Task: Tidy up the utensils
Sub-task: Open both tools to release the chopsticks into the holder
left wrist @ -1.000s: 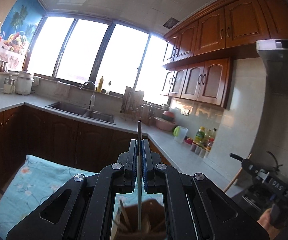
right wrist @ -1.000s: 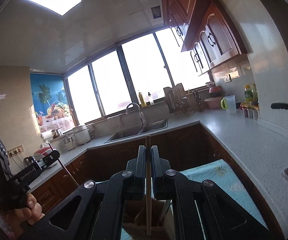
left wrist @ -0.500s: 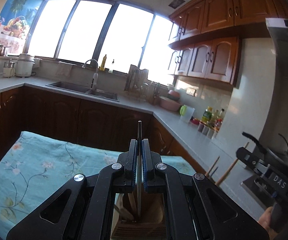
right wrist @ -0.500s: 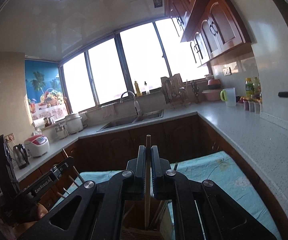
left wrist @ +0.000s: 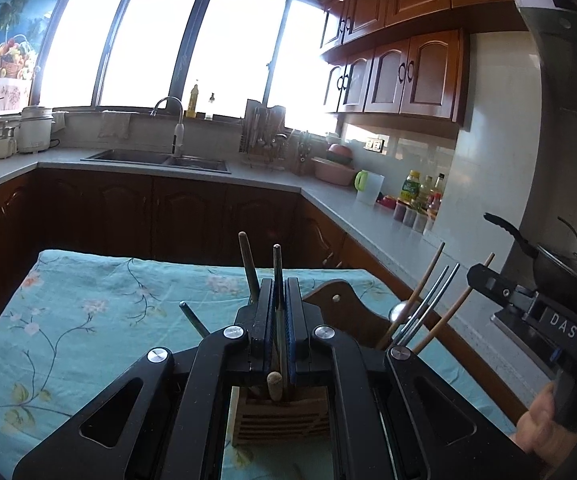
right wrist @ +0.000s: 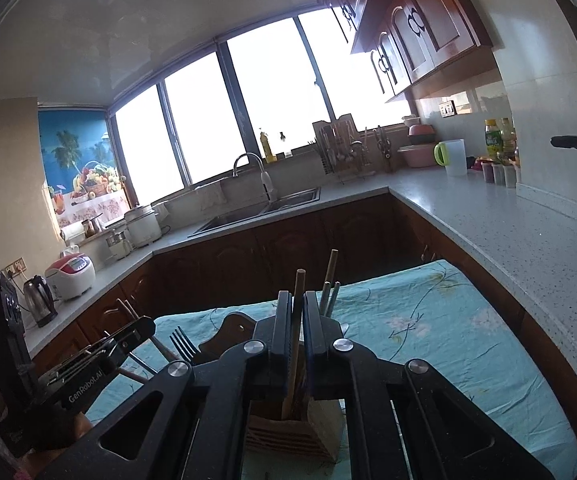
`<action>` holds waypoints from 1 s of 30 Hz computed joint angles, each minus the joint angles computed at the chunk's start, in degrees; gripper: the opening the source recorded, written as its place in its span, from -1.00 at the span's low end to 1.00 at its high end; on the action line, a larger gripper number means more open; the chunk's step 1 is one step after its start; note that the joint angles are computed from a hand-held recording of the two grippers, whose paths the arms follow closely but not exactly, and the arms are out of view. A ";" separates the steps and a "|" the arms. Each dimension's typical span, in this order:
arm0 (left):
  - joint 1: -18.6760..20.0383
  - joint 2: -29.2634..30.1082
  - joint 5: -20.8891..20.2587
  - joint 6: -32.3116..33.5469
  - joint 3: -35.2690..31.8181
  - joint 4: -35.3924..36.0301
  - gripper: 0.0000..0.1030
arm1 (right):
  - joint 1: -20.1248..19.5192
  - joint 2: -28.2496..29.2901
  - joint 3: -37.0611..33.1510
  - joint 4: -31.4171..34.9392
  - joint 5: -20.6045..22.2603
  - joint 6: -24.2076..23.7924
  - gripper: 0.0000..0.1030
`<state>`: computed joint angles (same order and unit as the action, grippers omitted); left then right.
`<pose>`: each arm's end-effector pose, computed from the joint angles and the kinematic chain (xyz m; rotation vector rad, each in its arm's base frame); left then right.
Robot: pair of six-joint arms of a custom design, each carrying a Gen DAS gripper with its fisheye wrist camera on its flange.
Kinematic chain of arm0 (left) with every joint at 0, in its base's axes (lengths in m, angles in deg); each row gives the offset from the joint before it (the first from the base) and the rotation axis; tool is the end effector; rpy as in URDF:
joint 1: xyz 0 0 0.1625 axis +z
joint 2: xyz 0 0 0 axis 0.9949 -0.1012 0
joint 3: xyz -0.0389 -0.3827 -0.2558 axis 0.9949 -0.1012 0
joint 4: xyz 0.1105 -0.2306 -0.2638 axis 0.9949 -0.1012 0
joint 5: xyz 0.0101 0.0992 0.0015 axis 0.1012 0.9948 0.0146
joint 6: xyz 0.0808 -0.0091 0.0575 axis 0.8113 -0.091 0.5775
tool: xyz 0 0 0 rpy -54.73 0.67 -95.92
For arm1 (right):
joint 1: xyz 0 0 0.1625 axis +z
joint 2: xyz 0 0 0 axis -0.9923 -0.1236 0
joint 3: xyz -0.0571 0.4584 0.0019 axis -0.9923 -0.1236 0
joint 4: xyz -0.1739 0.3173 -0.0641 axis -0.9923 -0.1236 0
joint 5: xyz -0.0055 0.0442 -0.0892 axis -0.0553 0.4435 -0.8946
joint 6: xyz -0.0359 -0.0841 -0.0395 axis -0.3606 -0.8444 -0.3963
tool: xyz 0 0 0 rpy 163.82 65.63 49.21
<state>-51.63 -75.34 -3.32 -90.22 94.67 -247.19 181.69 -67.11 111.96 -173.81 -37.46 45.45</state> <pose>-0.3726 -0.4884 0.1793 0.6869 2.2924 -1.4370 0.1915 -0.4782 0.3562 0.5591 -2.3519 1.5100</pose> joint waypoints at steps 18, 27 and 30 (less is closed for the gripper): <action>0.12 -1.39 0.46 -3.72 -0.08 5.34 -0.91 | -0.69 -1.05 -0.59 2.26 -0.41 2.39 -0.89; -0.12 -1.86 0.98 -4.62 0.13 7.19 -0.91 | -0.39 -1.14 -0.12 1.96 -1.23 2.79 -0.88; -0.33 -2.28 1.02 -5.05 0.36 7.89 -0.91 | -0.42 -1.22 -0.04 1.99 -1.37 2.89 -0.80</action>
<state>-51.96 -77.61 -2.30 -95.27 95.03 -239.29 181.28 -68.33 111.92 -171.82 -38.82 48.34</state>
